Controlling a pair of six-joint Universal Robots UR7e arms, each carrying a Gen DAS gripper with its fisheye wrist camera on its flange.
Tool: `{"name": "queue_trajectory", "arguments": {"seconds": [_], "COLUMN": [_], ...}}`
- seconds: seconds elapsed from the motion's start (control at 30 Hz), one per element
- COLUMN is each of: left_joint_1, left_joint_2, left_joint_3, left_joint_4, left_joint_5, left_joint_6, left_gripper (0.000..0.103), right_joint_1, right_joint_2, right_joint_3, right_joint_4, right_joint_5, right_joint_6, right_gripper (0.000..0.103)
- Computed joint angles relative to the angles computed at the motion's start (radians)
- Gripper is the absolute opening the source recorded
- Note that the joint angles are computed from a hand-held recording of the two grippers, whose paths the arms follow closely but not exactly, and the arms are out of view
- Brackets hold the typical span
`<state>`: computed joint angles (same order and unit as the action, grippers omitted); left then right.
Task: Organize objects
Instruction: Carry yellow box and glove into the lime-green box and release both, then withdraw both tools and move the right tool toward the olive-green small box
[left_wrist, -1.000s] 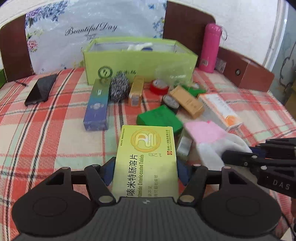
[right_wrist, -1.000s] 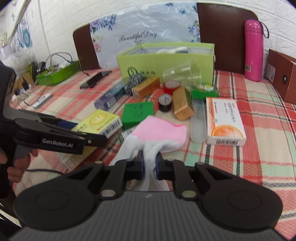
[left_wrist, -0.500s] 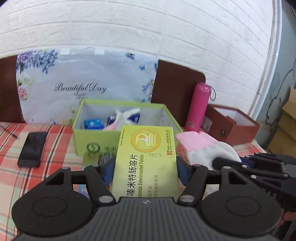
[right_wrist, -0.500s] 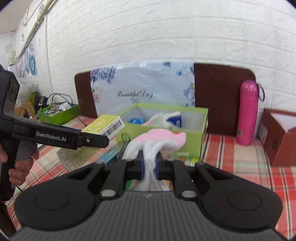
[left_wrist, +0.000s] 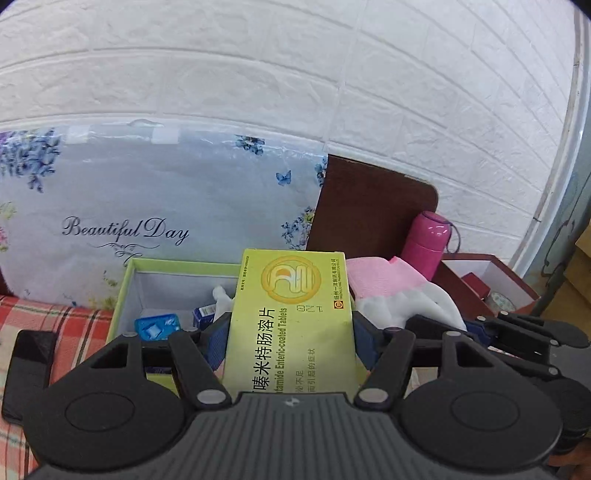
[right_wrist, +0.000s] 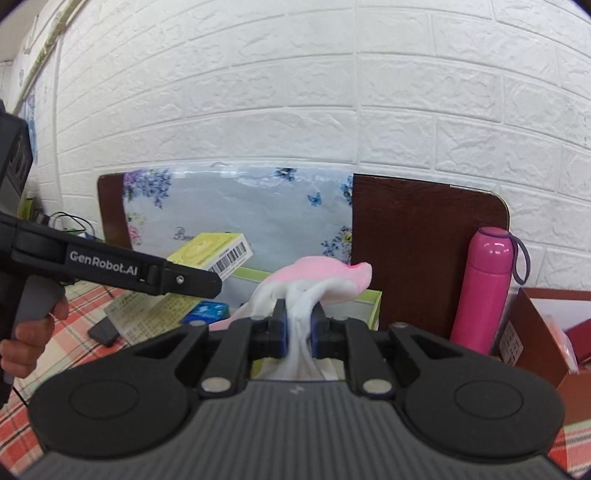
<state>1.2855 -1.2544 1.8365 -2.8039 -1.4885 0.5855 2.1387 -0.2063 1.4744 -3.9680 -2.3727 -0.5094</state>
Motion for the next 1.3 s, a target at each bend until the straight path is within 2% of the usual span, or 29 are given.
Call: {"name": "queue_trajectory", "arguments": {"seconds": [0.27,0.43,0.53,0.6,0.67,0.8,0.87,0.97,1.07,1.3], "left_joint_1": [0.019,0.034,0.046,0.047,0.043,0.041,0.034,0.014,-0.006,-0.019], "left_joint_2": [0.168,0.239,0.265,0.273,0.277,0.273,0.258,0.214,0.150,-0.001], "left_joint_3": [-0.165,-0.215,-0.223,-0.227,-0.225,-0.214,-0.199,-0.142,-0.069,0.098], "left_joint_4": [0.044,0.038,0.001,-0.008,-0.026,-0.066,-0.074,-0.116,-0.145,-0.197], "left_joint_5": [0.040,0.089,0.105,0.128,0.159,0.176,0.194,0.233,0.246,0.217], "left_joint_6": [0.004,0.028,0.031,0.024,0.027,0.014,0.002,-0.001,-0.007,-0.010], "left_gripper": [0.069,0.069,0.069,0.080,0.081,0.081,0.081,0.081,0.081,0.084], "right_joint_1": [-0.085,-0.131,-0.152,-0.155,-0.154,-0.145,-0.136,-0.113,-0.084,-0.003], "right_joint_2": [0.062,0.081,0.092,0.105,0.124,0.132,0.132,0.129,0.114,0.066], "right_joint_3": [-0.139,-0.178,-0.196,-0.212,-0.234,-0.248,-0.246,-0.236,-0.196,-0.058], "right_joint_4": [0.104,0.203,0.249,0.249,0.219,0.183,0.148,0.076,-0.006,-0.114], "right_joint_5": [0.047,0.079,0.089,0.073,0.056,0.040,0.030,0.006,-0.003,-0.029], "right_joint_6": [-0.065,-0.059,-0.045,-0.051,-0.081,-0.124,-0.136,-0.170,-0.200,-0.155], "right_gripper": [0.011,0.012,0.015,0.033,0.066,0.076,0.090,0.103,0.103,0.103]}}
